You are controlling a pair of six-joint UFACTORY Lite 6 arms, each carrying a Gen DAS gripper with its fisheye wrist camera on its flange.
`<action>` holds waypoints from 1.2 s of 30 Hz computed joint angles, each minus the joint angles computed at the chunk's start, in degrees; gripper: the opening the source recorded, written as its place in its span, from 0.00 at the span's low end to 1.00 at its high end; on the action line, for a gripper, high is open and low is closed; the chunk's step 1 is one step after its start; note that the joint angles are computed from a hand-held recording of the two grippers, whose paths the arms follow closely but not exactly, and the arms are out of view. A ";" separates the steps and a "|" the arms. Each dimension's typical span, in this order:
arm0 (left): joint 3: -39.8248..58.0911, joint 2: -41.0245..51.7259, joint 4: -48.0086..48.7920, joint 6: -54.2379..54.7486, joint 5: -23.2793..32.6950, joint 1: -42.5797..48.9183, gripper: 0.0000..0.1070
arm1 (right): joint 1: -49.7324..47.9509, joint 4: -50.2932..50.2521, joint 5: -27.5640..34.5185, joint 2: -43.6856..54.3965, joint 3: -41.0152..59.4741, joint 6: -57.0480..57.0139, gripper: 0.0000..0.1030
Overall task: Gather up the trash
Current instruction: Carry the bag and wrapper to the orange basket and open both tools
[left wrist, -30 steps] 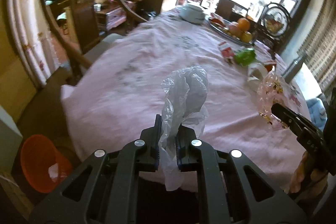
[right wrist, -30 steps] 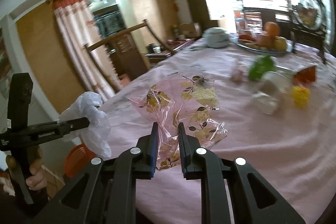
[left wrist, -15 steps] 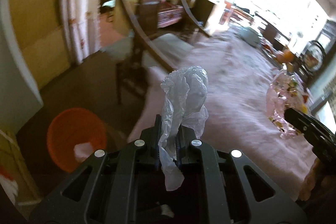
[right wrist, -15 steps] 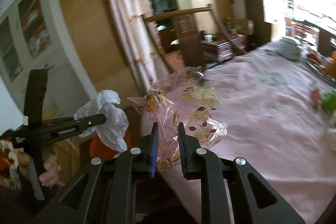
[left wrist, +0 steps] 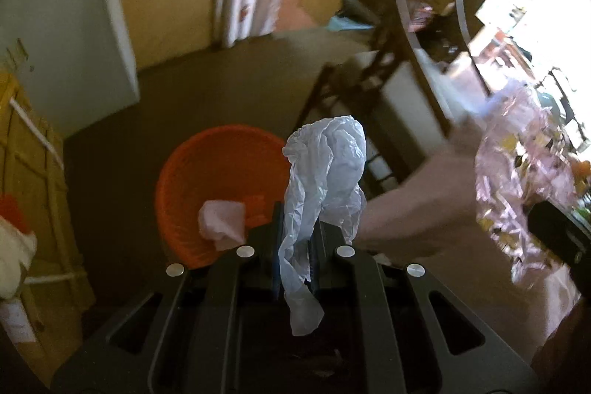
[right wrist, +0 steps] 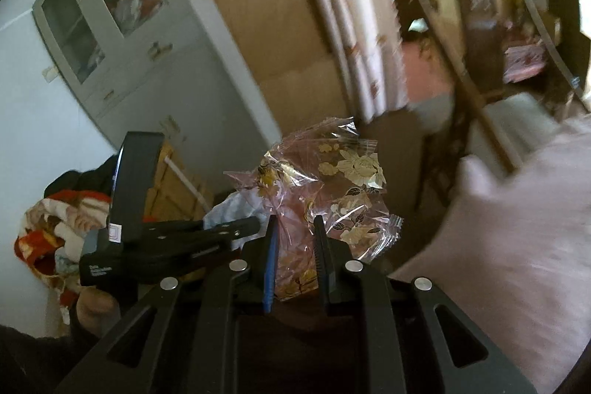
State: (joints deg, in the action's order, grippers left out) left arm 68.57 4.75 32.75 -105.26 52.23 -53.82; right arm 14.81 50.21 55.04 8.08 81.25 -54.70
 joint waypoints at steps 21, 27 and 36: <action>-20.11 1.84 -14.37 14.36 -19.46 18.46 0.28 | 18.28 -10.93 -6.88 39.02 23.90 10.15 0.26; -17.43 1.96 -10.09 9.37 -13.81 17.27 0.69 | 17.04 -7.71 -6.15 41.08 24.44 8.15 0.52; -15.49 -1.20 -9.35 7.56 -9.13 15.60 0.70 | 14.04 -4.47 -3.65 38.00 20.50 5.52 0.52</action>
State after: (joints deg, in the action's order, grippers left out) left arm 53.08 3.55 23.40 -97.70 43.10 -38.22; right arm 28.85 45.74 51.38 46.08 101.75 -49.18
